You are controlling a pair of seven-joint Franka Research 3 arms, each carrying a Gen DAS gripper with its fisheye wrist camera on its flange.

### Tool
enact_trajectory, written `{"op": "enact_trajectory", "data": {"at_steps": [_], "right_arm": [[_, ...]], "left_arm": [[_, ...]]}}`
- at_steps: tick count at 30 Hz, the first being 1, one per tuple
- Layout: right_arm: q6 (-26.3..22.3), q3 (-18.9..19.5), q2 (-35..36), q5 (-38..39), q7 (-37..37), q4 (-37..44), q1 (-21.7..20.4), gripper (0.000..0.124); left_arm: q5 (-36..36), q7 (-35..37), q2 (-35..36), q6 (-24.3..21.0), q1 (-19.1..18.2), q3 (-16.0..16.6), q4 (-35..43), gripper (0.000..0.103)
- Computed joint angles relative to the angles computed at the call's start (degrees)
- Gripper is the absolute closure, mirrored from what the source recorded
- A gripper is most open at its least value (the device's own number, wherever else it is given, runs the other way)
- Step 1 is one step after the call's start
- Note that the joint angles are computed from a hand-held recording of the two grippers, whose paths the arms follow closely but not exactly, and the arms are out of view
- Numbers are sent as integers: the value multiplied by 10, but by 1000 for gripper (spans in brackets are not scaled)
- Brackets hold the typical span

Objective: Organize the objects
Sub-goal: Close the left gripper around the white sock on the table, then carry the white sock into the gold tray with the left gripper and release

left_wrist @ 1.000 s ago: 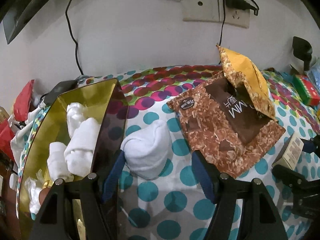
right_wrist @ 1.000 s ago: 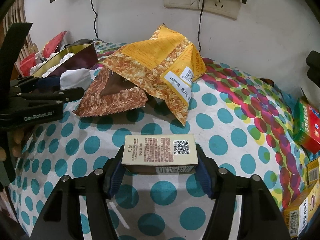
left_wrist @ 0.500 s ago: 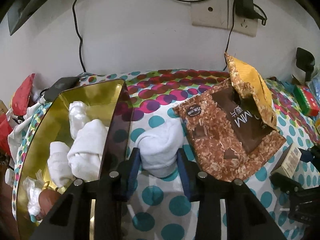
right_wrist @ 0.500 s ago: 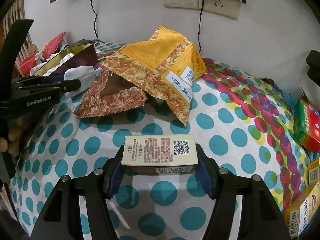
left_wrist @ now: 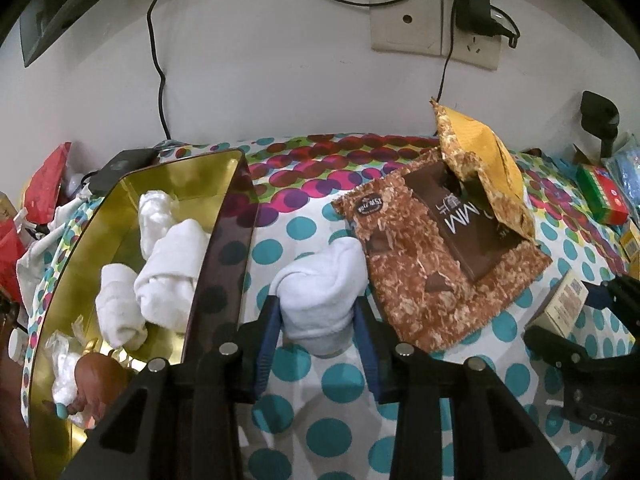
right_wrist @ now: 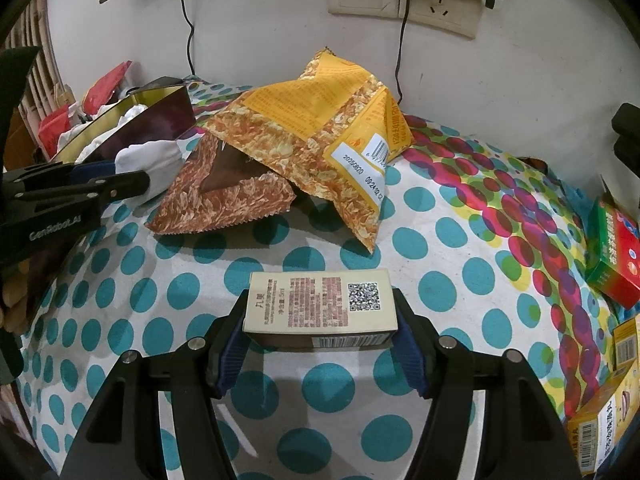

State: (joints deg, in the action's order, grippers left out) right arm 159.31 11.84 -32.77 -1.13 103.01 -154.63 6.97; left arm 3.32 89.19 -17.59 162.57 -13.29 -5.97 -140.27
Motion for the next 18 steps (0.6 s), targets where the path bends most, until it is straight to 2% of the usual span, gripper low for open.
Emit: {"op": "enact_trajectory", "data": {"at_steps": [3,10,12,18], "right_arm": [[0,1,0,-3,1,0,-2,60],[0,1,1,-4,2,0,-2,60],[-1,1,1,-5,3,0,-2,60],[-1,3,1,-8,5,1,-3,60]], "left_arm": [[-24,14,-7,-11,-13,12,-3,66],[-17,10,-40,-23,-8,6,-24,66],[-31,20,-49,-29,-19,17,-29,66],[-41,31,-87,-50,-26,23,-45,66]]}}
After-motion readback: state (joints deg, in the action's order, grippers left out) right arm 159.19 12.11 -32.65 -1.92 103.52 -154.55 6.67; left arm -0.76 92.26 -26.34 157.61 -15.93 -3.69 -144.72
